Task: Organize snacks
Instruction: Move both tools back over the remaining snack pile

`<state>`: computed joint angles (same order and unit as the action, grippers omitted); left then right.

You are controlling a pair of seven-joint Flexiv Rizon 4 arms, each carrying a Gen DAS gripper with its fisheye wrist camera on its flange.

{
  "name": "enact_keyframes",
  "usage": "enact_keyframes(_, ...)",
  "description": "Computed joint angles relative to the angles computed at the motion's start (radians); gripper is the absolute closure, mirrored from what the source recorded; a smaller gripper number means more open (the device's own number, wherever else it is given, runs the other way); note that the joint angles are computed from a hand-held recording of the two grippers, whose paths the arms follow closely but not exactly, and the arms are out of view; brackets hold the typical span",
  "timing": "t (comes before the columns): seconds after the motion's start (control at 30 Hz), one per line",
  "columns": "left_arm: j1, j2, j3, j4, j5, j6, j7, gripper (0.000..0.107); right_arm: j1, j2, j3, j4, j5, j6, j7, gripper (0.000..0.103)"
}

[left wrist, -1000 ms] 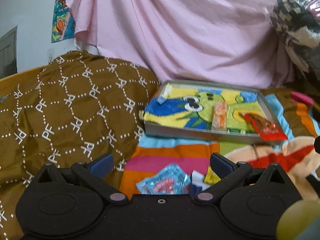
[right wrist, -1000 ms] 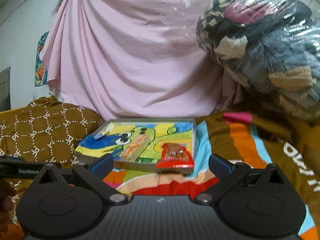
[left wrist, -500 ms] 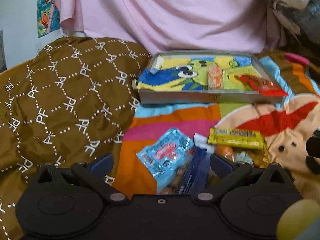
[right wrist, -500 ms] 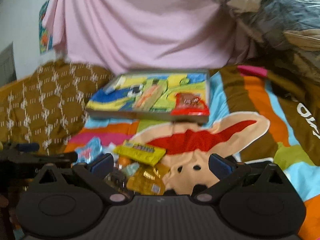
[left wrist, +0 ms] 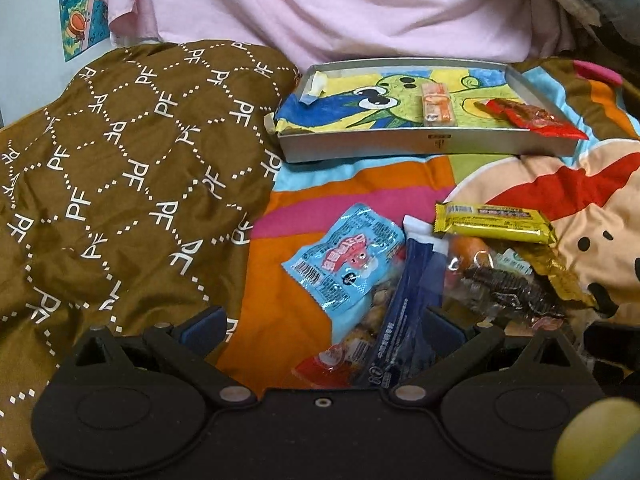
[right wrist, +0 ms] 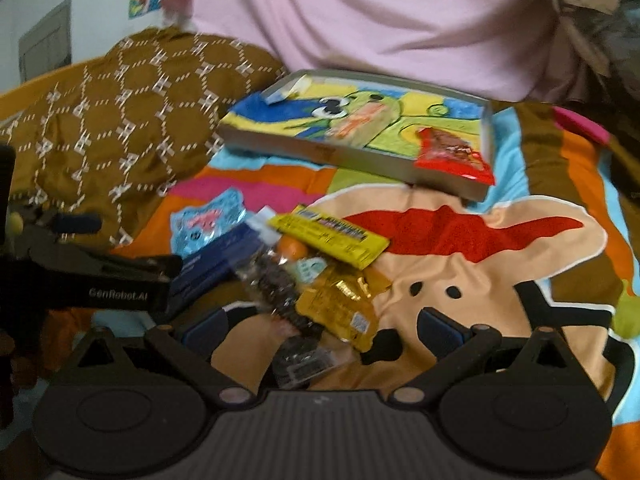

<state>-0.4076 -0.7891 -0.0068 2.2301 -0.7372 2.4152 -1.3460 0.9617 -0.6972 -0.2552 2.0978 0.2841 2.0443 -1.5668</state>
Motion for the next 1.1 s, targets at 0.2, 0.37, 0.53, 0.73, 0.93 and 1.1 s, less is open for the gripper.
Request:
enact_keyframes(0.2, -0.003, 0.005, 0.001, 0.002, -0.012, -0.016, 0.003, 0.004, -0.025, 0.004, 0.028, 0.001, -0.060, -0.040, -0.010, 0.000)
enact_keyframes(0.37, -0.016, 0.008, 0.008, 0.001, -0.030, -0.039, 0.027, 0.004, -0.056, 0.008, 0.057, 0.000, -0.111, -0.070, 0.006, 0.000)
enact_keyframes(0.53, -0.024, 0.011, 0.012, 0.000, -0.044, -0.055, 0.040, 0.004, -0.094, 0.009, 0.092, 0.004, -0.159, -0.060, 0.013, 0.000)
enact_keyframes(0.73, 0.007, 0.022, 0.005, 0.016, 0.029, -0.058, 0.024, 0.004, -0.191, 0.004, 0.179, -0.005, -0.227, -0.067, 0.038, 0.000)
enact_keyframes(0.93, 0.053, 0.022, 0.003, 0.022, 0.147, -0.058, -0.016, 0.004, -0.217, -0.019, 0.199, -0.013, -0.274, -0.046, 0.028, 0.000)
enact_keyframes(1.1, 0.095, 0.018, -0.005, 0.011, 0.235, -0.079, -0.032, 0.004, -0.220, -0.026, 0.195, -0.033, -0.276, -0.080, 0.047, 0.000)
